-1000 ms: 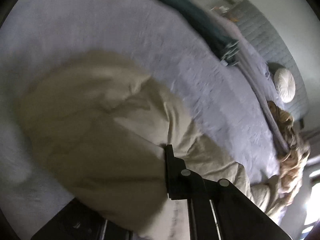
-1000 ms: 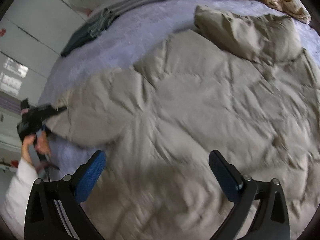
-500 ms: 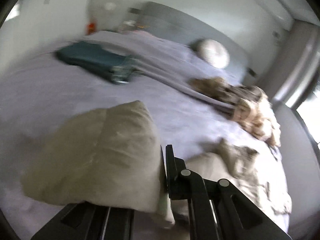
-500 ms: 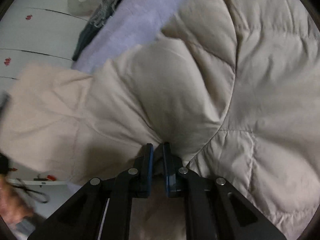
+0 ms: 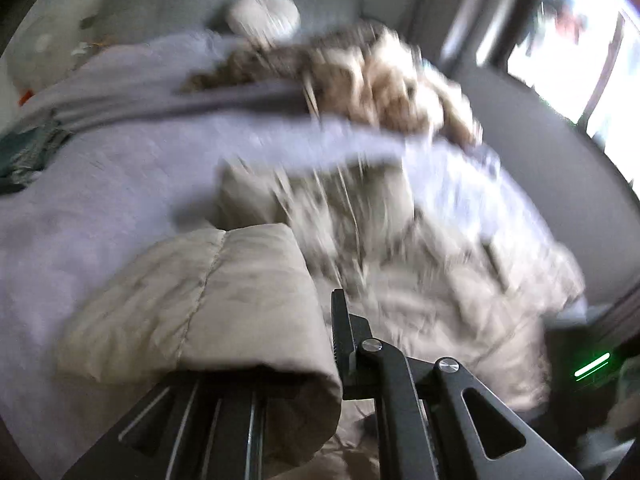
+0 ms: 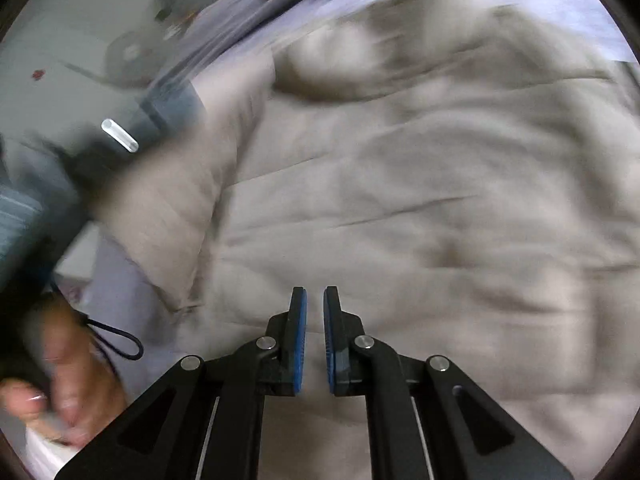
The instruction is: Fold large clothes
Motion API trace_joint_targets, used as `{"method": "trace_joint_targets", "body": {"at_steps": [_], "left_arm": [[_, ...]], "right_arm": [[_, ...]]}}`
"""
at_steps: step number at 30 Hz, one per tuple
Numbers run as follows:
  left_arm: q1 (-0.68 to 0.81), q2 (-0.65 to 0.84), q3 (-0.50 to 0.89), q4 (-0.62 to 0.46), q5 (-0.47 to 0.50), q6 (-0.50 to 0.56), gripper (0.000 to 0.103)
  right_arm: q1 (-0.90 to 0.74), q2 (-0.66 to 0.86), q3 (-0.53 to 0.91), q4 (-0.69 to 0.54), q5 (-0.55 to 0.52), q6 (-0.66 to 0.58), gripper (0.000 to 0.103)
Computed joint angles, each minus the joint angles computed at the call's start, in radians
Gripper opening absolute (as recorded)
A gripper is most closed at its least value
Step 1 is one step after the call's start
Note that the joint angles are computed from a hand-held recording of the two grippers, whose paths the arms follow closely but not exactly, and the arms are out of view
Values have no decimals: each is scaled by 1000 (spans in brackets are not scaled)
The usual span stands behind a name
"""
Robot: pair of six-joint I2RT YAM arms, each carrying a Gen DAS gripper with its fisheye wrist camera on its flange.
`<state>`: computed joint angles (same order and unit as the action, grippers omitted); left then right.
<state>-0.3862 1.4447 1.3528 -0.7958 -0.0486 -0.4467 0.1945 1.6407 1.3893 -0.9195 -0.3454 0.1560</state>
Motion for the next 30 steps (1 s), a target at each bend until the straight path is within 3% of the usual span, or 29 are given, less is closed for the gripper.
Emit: {"method": "trace_joint_targets", "body": {"at_steps": [5,7,8,9,10,11,13,15,17,18,19,21,24,25,28,30], "left_arm": [[-115,108,-60,-7,-122,-28,12],[-139,90,-91,-16,-145,-38,30],[-141,73,-101,-21,-142,-39,54],[-147,47,-106,-36,-137,-43,85],[-159,24,-111,-43,-149,-48,93],[-178,13,-111,-45,-181,-58,95],[-199,-23,-89,-112,-224,-59,95],[-172,-83,-89,-153,-195,-54,95],[-106,-180,-112,-180,-132,-56,95],[-37,-241,-124,-199,-72,-59,95],[21,-278,-133,-209,-23,-54,95],[210,-354,-156,-237,106,-16,95],[587,-371,-208,-251,309,64,95],[712,-346,-222,-261,421,127,95],[931,-210,-283,-233,643,186,95],[980,-126,-319,-184,731,193,92]], "right_arm": [[-132,-14,-25,-24,14,-51,8],[-153,-15,-36,-19,-9,-51,8],[-144,-10,-36,-12,-11,-40,8],[-134,-7,-35,-7,-10,-32,8],[-141,3,-5,-29,-15,-40,11],[-135,7,16,-43,-14,-35,11],[-181,-22,38,-104,-27,-89,11],[-199,-41,40,-123,-16,-133,11],[-188,-40,69,-142,7,-162,12],[-167,-35,91,-146,27,-172,21],[-158,-37,105,-150,41,-191,42],[-109,-70,107,-121,73,-238,76],[13,-124,92,-77,138,-315,78],[67,-124,91,-58,184,-325,78],[263,-101,57,29,402,-372,78],[356,-74,27,95,530,-408,78]]}}
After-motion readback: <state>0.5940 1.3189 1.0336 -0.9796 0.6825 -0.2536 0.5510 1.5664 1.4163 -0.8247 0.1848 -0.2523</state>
